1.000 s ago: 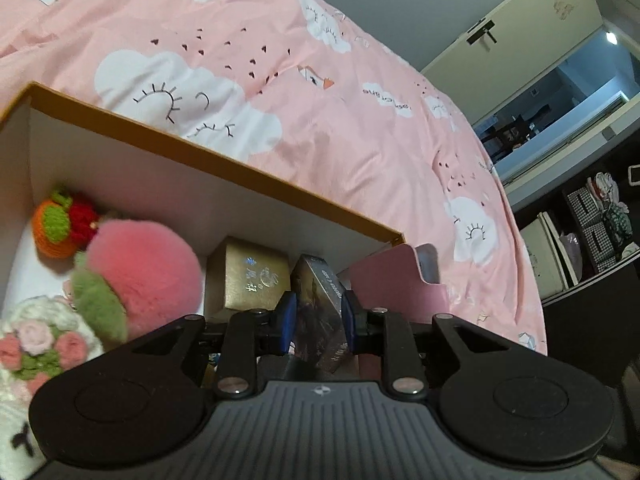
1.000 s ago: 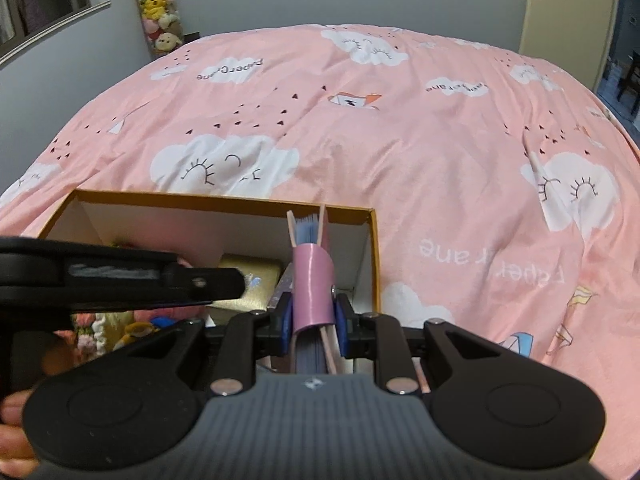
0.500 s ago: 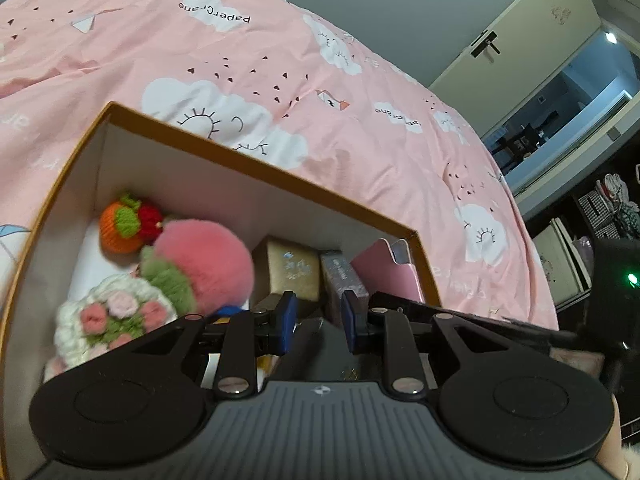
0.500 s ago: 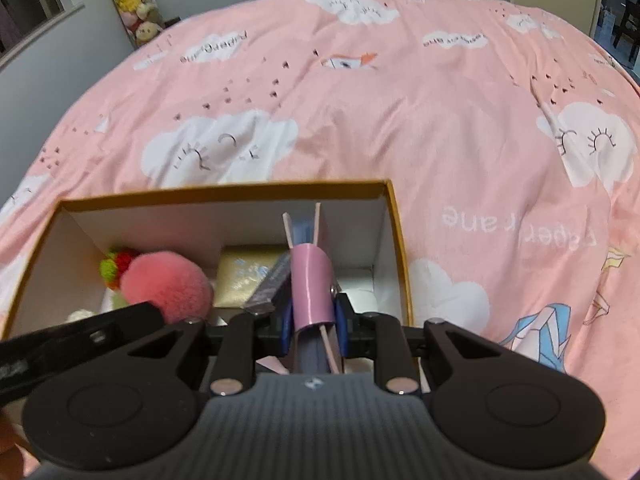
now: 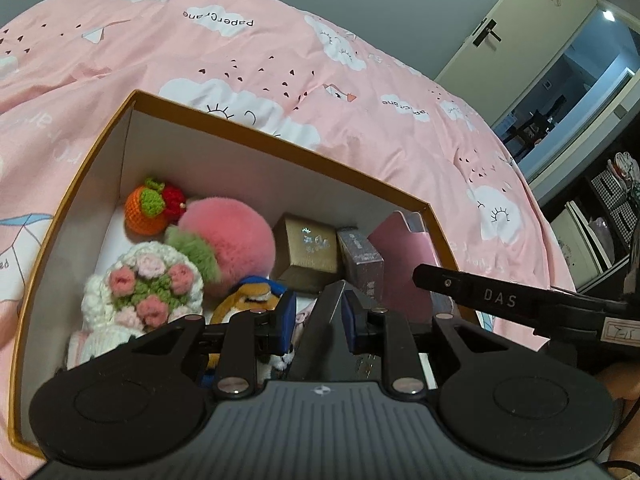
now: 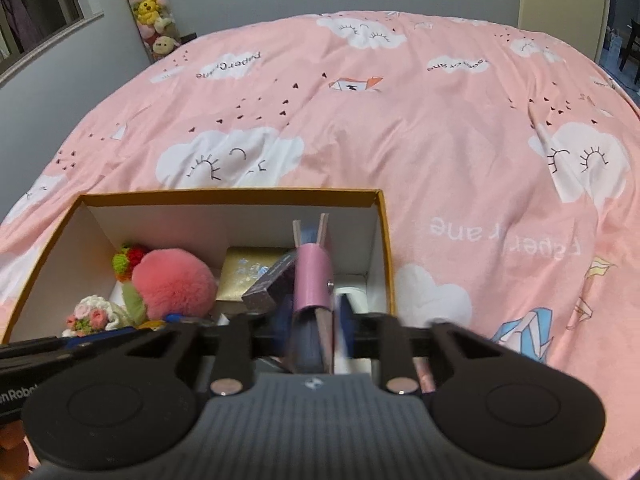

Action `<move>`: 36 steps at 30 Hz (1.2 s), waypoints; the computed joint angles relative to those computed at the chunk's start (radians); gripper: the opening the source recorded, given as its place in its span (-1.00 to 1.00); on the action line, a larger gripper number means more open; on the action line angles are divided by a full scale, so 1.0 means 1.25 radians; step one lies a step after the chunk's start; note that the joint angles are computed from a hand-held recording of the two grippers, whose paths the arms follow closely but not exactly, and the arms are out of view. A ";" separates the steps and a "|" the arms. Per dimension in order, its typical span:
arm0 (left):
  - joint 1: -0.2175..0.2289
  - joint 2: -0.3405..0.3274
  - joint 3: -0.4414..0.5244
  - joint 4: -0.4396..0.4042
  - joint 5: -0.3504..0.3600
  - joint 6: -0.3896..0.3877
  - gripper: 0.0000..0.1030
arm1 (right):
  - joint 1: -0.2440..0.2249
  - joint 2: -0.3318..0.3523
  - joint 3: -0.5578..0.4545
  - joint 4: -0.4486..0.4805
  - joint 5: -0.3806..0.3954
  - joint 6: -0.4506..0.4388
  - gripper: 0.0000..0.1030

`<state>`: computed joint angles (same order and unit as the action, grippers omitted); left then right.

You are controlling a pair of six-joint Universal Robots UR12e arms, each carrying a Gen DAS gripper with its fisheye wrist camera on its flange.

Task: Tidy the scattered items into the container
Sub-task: 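Lower the PHOTO CARD box into the box and open the left gripper while the right lowers the pink case, then open the right gripper to release the pink case inside the box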

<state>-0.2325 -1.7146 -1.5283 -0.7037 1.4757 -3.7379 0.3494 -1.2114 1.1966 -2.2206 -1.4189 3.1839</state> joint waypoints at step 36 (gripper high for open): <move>-0.041 0.018 -0.019 0.032 0.111 0.076 -0.31 | 0.033 -0.054 0.104 -0.143 -0.097 -0.098 0.28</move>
